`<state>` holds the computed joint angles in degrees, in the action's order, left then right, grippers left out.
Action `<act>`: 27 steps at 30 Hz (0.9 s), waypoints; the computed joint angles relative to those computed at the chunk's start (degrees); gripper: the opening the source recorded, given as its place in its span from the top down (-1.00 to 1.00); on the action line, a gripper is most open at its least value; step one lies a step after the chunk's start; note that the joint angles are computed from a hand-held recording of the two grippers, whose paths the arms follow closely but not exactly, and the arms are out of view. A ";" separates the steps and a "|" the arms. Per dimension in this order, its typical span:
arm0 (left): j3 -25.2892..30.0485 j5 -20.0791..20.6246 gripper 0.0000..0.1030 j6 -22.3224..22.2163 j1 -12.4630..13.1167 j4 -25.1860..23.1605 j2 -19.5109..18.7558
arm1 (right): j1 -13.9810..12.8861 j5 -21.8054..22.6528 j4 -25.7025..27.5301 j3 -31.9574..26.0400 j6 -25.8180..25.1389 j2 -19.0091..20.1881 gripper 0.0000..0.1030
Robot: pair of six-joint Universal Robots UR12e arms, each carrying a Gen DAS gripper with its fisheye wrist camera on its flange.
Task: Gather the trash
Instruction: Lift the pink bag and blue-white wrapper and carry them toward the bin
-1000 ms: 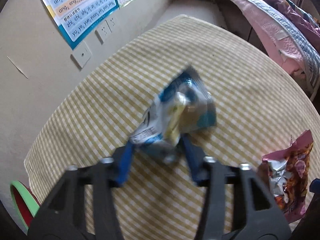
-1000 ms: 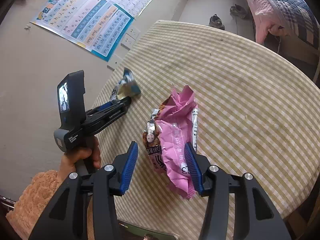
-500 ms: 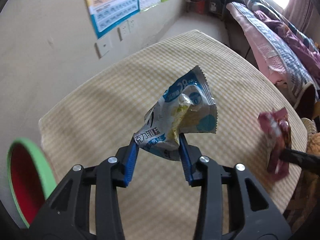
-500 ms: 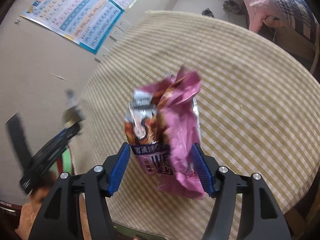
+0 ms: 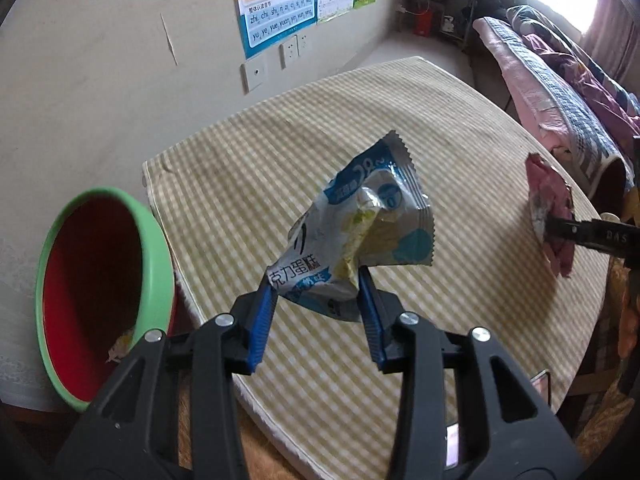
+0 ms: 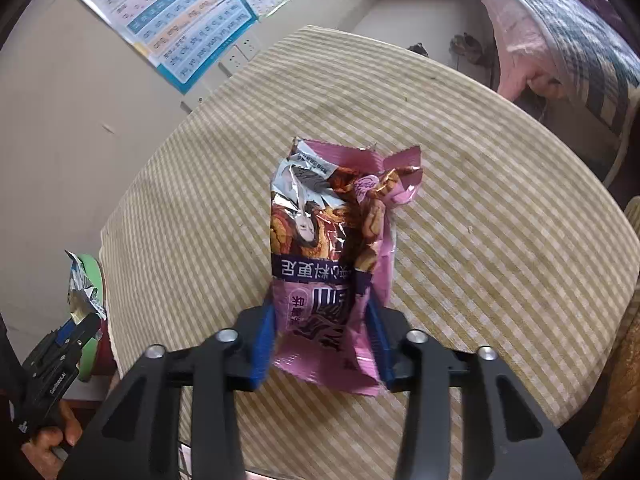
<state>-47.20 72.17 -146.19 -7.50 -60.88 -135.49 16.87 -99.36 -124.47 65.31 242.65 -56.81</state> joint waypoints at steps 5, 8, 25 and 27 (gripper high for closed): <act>-0.23 -1.47 0.26 -0.99 0.58 -0.98 0.27 | 0.80 -1.30 1.06 -0.80 -1.91 0.30 0.40; -0.53 -2.21 0.26 -1.75 0.98 -0.02 0.52 | 1.59 -1.78 0.54 -1.20 -1.70 0.54 0.42; -1.77 -4.17 0.26 -3.58 2.15 3.62 1.24 | 4.39 -1.69 -1.43 -10.11 -2.76 4.69 0.42; -1.52 -4.35 0.26 -4.08 2.34 3.61 1.14 | 4.65 -1.51 -1.29 -11.83 -3.73 5.58 0.42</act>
<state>-48.72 67.82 -150.28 -5.16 -57.27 -134.35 21.51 -100.87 -125.76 53.48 238.92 -51.23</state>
